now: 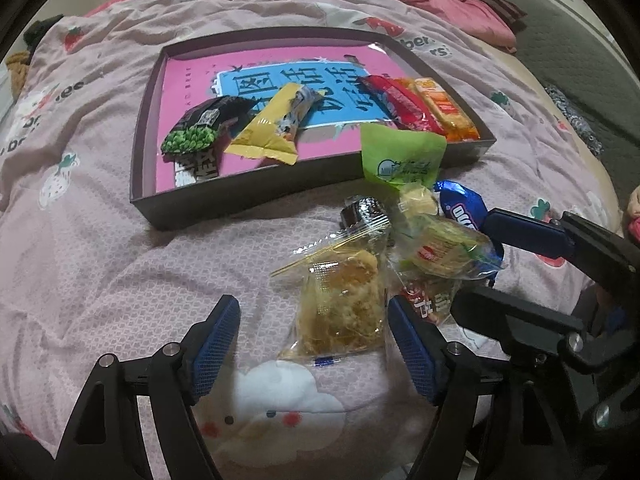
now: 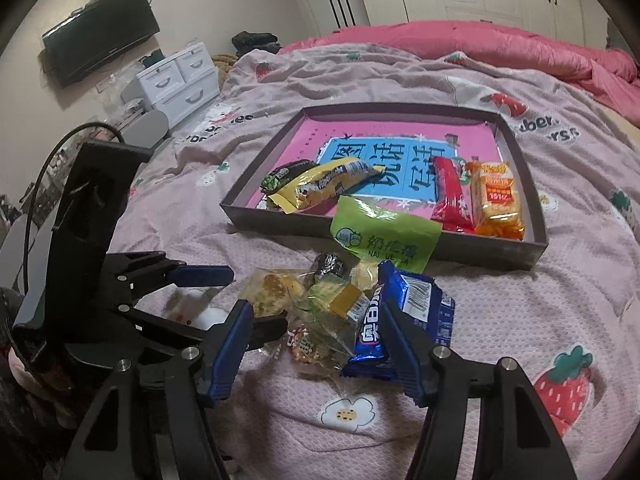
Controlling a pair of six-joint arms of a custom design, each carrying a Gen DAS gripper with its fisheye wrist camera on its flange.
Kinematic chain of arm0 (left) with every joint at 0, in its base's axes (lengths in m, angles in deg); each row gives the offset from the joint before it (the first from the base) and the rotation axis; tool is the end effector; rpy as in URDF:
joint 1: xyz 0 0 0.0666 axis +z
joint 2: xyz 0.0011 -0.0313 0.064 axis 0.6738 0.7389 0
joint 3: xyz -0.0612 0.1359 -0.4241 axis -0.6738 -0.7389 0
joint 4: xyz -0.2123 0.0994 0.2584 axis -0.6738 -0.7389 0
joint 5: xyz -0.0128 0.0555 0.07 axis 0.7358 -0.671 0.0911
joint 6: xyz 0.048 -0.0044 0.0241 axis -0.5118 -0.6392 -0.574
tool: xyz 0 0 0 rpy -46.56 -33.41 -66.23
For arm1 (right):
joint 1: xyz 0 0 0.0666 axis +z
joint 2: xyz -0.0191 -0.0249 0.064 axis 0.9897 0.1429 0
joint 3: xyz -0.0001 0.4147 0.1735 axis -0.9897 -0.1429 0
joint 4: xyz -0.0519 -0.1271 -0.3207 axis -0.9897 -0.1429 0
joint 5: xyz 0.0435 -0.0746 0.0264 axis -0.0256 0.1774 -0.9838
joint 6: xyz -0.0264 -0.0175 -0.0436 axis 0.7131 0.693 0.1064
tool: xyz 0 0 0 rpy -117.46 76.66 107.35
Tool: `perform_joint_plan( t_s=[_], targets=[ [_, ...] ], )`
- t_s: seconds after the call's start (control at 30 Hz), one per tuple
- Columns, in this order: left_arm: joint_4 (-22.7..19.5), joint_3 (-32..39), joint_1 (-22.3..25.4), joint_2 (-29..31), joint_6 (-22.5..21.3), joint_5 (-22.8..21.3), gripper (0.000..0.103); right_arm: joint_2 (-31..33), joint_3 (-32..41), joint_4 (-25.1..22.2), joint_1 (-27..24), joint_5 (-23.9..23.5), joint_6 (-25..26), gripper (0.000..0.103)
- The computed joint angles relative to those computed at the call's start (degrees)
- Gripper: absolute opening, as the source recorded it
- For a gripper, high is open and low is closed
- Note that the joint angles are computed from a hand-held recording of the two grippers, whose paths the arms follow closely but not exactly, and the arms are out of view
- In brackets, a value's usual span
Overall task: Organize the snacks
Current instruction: 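Move the left tool to the clear pastry bag while the right tool reaches the clear cake bag, then grasp the clear pastry bag with the left tool while the right tool grasps the clear cake bag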
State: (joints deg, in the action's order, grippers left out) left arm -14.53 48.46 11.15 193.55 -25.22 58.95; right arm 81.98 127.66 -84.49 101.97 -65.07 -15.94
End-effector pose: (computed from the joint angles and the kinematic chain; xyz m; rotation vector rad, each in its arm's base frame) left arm 0.5397 -0.3305 0.3282 0.5098 2.6847 -0.3141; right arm 0.4855 0.1856 0.3394 -0.2595 2.4543 0.4956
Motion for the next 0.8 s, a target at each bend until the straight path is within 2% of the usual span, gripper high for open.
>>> perform_joint_plan(
  t_s=[0.13, 0.3, 0.47, 0.6, 0.8],
  targets=[
    [-0.22, -0.04, 0.29, 0.23, -0.13, 0.05, 0.08, 1.12, 0.81, -0.6, -0.15, -0.44, -0.93, 0.057],
    [-0.42, -0.27, -0.45, 0.24, -2.5, -4.55, 0.08, 2.46, 2.09, -2.46, -0.06, 1.26, -0.69, 0.042],
    [-0.5, 0.04, 0.24, 0.63, -1.16, -2.53, 0.08, 2.47, 1.87, -1.63, -0.44, 0.86, -0.61, 0.041],
    [-0.17, 0.29, 0.26, 0.8, -0.79, -2.57, 0.078, 1.76, 1.28, -0.38, -0.47, 1.34, -0.13, 0.04],
    [0.38, 0.8, 0.1, 1.36, 0.52, -1.89, 0.067, 1.41, 0.77, 1.04, -1.27, -0.13, -1.18, 0.04]
  ],
)
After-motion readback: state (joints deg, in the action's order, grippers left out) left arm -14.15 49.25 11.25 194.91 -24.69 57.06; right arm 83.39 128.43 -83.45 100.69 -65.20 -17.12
